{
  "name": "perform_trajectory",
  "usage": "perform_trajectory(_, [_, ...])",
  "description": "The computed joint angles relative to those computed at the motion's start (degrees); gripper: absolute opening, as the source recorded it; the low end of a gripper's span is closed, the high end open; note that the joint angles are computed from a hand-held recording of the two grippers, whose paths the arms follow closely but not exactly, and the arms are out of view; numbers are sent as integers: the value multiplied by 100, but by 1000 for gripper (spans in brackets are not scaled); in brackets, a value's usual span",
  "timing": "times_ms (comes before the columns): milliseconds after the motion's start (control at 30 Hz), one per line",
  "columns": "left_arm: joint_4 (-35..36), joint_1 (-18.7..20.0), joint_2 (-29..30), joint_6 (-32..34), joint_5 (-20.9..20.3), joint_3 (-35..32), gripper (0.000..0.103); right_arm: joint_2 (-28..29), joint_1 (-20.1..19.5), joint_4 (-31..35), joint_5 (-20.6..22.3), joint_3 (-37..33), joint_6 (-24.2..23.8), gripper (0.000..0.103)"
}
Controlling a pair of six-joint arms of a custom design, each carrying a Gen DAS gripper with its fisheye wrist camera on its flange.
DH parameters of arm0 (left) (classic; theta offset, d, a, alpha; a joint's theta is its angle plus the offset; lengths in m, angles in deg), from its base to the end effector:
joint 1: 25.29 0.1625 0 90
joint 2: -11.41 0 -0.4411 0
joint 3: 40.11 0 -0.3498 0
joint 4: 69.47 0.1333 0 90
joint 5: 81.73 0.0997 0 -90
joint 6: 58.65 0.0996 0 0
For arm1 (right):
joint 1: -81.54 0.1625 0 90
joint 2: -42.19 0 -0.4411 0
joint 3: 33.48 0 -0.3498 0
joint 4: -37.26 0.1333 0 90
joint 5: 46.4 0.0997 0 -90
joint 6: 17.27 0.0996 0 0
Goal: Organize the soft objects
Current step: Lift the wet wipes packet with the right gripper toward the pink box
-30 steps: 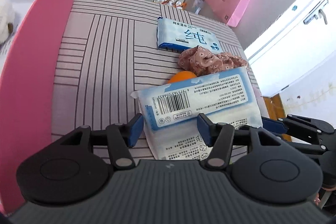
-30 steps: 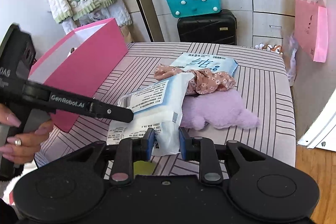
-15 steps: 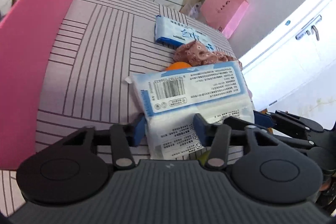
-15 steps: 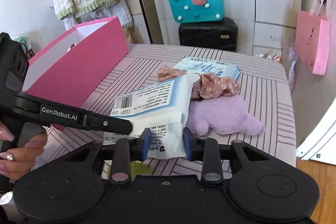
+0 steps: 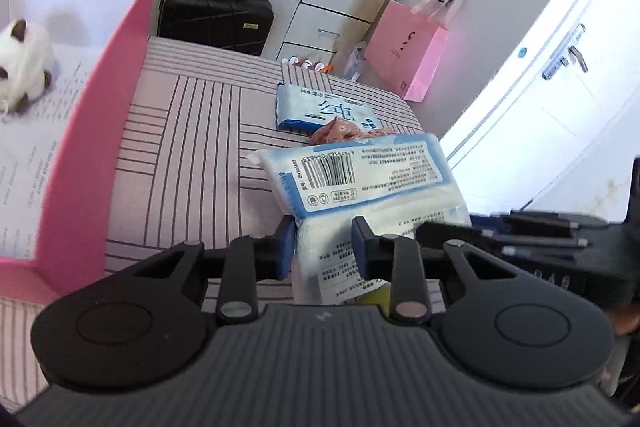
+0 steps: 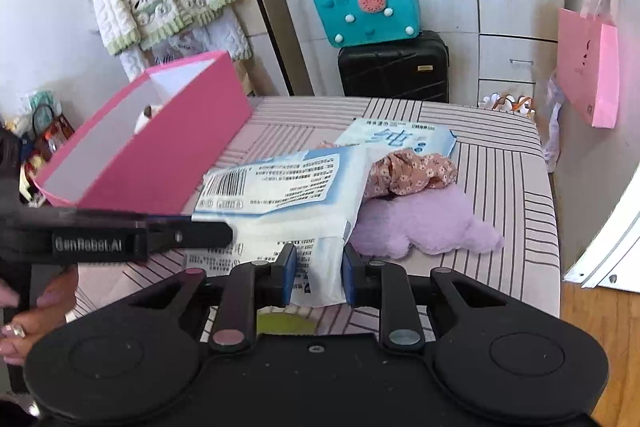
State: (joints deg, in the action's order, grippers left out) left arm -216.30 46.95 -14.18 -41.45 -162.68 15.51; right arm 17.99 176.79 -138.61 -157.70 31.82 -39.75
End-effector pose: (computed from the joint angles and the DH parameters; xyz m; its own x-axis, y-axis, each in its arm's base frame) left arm -0.1125 -0.8397 0.1351 -0.8386 0.4746 -0.2674 0.5446 0.7429 -0.3892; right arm 0.1701 -0.7898 0.1177 -0.8541 -0.1137 0.5076 -0.4237 0.7181 -0.5521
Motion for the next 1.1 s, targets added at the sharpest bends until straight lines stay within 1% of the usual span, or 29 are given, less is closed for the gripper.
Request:
perform_trajectory(233, [-225,-97,-447,229,77,590,29,-131,193,-64,-76,219,23,28])
perform_trajectory(333, [-82,-148,-623,301,215,721,29,-168,326,16,-193,256,12,28])
perform_trajectory(433, [45,-178,-854,350,252,884,29,-197,460,129,-289,269,7,28])
perform_trajectory(533, [-178,-189,-1118,503,250,1201,29,-272,573,254,-258,342,31,28])
perform_trajectory(700, [-252,-162,-1528,682,127,1563,29,-306,774,138,-259,474,-95,28])
perform_trajectory(833, [-413,-138,-1780,851,61,1767,29,-276,917,235,-220,415,-156,29])
perform_trajectory(967, [-477,-131,-2005,1045,151,1911,29,-184,1077,318,-212,282,-314,30])
perform_trajectory(1100, [-323,-125,-2129,1078,294,1837,29,-1,1196,588,-198,-79,-433,31])
